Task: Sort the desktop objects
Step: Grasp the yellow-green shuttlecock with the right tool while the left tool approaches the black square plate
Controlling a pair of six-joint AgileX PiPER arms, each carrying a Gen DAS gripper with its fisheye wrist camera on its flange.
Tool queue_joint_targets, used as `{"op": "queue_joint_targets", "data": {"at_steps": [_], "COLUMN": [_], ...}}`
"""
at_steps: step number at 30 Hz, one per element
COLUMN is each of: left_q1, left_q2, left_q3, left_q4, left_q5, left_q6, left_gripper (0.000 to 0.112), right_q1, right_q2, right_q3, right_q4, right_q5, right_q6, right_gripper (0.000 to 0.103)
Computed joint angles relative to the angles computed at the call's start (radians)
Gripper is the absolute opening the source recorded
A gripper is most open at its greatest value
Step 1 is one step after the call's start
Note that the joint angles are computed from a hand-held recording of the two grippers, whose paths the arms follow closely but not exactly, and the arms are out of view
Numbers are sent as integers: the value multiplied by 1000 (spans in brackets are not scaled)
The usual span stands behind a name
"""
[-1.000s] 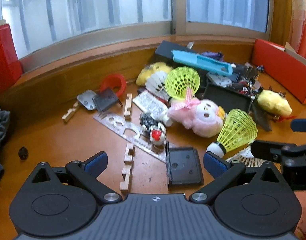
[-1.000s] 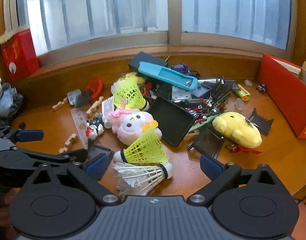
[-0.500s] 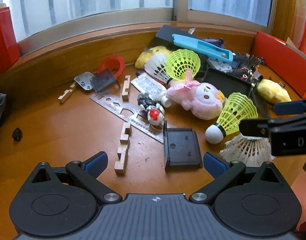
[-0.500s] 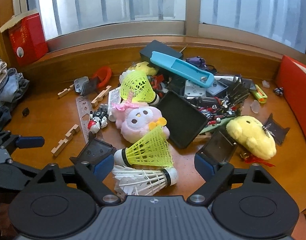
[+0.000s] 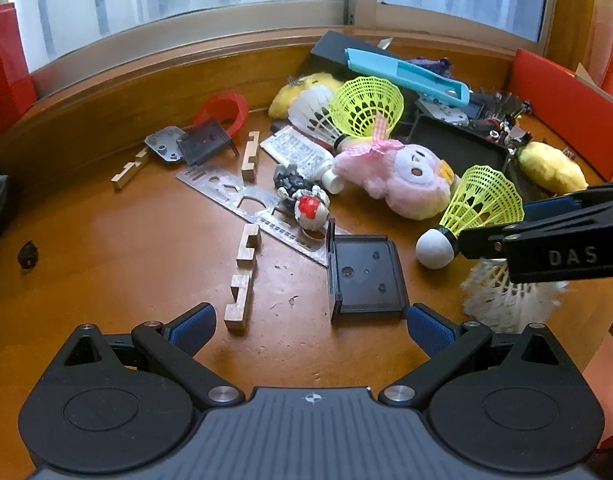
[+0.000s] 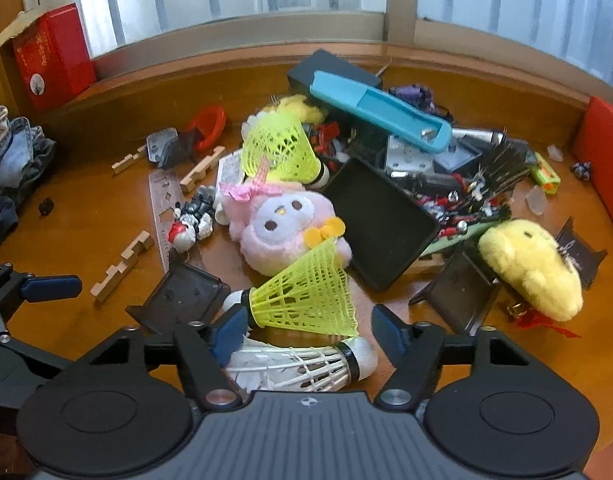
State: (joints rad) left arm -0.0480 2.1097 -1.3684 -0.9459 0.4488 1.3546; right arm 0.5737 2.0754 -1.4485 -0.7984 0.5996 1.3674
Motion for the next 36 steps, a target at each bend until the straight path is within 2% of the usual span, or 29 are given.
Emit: {"op": "queue_joint_targets", "data": {"at_steps": [3, 13, 16, 23, 26, 27, 32, 36], "left_q1": [-3, -25, -32, -41, -39, -36, -7, 3], "left_q2": [5, 16, 17, 15, 14, 15, 15, 7], "left_q3": [-2, 1, 3, 27, 36, 35, 39, 51], "left_q4": [5, 8, 2, -77, -119, -124, -212, -294], "left_q5": [1, -25, -37, -65, -71, -65, -39, -13], "left_q6": [3, 39, 53, 134, 175, 179, 259, 359], "left_gripper": [103, 103, 103, 103, 103, 103, 103, 102], "right_q1": [-11, -25, -23, -24, -26, -27, -31, -25], "right_q2": [12, 53, 63, 63, 63, 61, 18, -21], "right_q3": [-6, -37, -47, -28, -24, -18, 43, 96], "right_q4": [38, 63, 43, -23, -34, -40, -141, -267], "right_q5": [-15, -22, -12, -15, -17, -21, -65, -91], "right_q6": [-34, -85, -80, 4, 30, 45, 184, 325], "right_gripper": [57, 53, 47, 27, 9, 7, 1, 1]}}
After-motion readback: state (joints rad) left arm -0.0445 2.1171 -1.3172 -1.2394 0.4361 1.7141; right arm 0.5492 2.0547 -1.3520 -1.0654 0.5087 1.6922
